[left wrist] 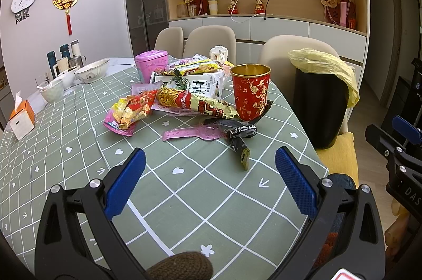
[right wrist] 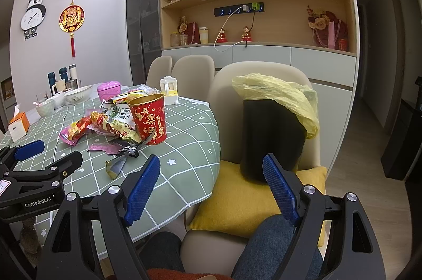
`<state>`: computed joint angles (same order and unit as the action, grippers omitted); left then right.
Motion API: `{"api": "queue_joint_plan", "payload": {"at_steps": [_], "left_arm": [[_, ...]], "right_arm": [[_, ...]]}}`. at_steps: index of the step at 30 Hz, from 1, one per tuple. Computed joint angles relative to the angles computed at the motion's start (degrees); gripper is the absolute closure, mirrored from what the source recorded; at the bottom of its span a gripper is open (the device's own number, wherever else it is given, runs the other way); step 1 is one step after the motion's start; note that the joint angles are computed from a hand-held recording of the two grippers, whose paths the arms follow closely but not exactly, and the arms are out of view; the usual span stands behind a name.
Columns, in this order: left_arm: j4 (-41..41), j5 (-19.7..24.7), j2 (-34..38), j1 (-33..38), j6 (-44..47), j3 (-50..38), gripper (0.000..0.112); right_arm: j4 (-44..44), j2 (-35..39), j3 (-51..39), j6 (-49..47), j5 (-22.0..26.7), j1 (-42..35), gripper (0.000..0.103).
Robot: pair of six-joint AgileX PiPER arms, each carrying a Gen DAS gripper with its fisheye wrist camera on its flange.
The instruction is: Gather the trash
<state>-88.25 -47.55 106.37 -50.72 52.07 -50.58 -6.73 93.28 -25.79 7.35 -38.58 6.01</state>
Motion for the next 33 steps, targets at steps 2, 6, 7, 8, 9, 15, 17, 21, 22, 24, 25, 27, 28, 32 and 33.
{"api": "queue_joint_plan", "payload": {"at_steps": [2, 6, 7, 8, 9, 15, 17, 21, 22, 24, 25, 27, 28, 32, 33], "left_arm": [[-0.1, 0.0, 0.0, 0.0, 0.1, 0.0, 0.018], [-0.2, 0.1, -0.1, 0.0, 0.1, 0.1, 0.018], [-0.2, 0.1, -0.1, 0.0, 0.1, 0.1, 0.018], [-0.1, 0.1, -0.1, 0.0, 0.1, 0.1, 0.018], [-0.1, 0.1, -0.1, 0.0, 0.1, 0.1, 0.018], [0.4, 3.0, -0.7, 1.9, 0.4, 0.2, 0.018], [0.2, 3.9, -0.5, 2.9, 1.1, -0.4, 0.018], [-0.7, 6.4, -0.4, 5.9, 3.1, -1.6, 0.018], [-0.8, 7.8, -0.4, 7.2, 3.7, -1.9, 0.018], [-1.4, 11.2, -0.3, 10.0, 6.2, -2.8, 0.018], [-1.1, 13.4, -0.4, 11.6, 7.2, -3.0, 0.018], [-0.3, 15.8, -0.2, 14.0, 8.9, -3.6, 0.018], [1.0, 16.5, -0.1, 15.1, 8.4, -3.5, 0.018], [8.2, 23.1, -1.2, 21.2, 5.1, -2.7, 0.018], [10.7, 24.8, -1.7, 23.1, 3.1, -2.1, 0.018]], "right_arm": [[0.0, -0.1, 0.0, 0.0, 0.1, 0.0, 0.027], [0.1, 0.0, 0.0, -0.1, 0.0, 0.0, 0.027], [0.2, 0.1, 0.0, -0.1, 0.0, 0.0, 0.027], [0.3, 0.1, 0.1, -0.2, -0.2, 0.1, 0.027], [0.3, 0.0, 0.1, -0.3, -0.2, 0.0, 0.027], [-2.6, 1.1, -2.1, 1.8, 1.1, -2.0, 0.027], [-3.5, 2.0, -3.6, 1.8, 1.7, -2.8, 0.027], [-7.4, 5.0, -8.4, 3.3, 3.5, -4.5, 0.027], [-9.6, 6.0, -10.0, 5.0, 4.3, -5.1, 0.027], [-14.8, 8.0, -13.2, 9.3, 5.7, -6.0, 0.027], [-17.4, 9.1, -14.7, 11.4, 5.8, -6.4, 0.027], [-21.3, 11.4, -17.5, 14.5, 5.9, -6.6, 0.027], [-23.1, 12.3, -18.8, 15.9, 6.1, -6.6, 0.027], [-39.7, 16.9, -25.3, 30.4, 6.5, -7.3, 0.027], [-44.3, 18.2, -27.1, 34.2, 6.7, -7.1, 0.027]]}}
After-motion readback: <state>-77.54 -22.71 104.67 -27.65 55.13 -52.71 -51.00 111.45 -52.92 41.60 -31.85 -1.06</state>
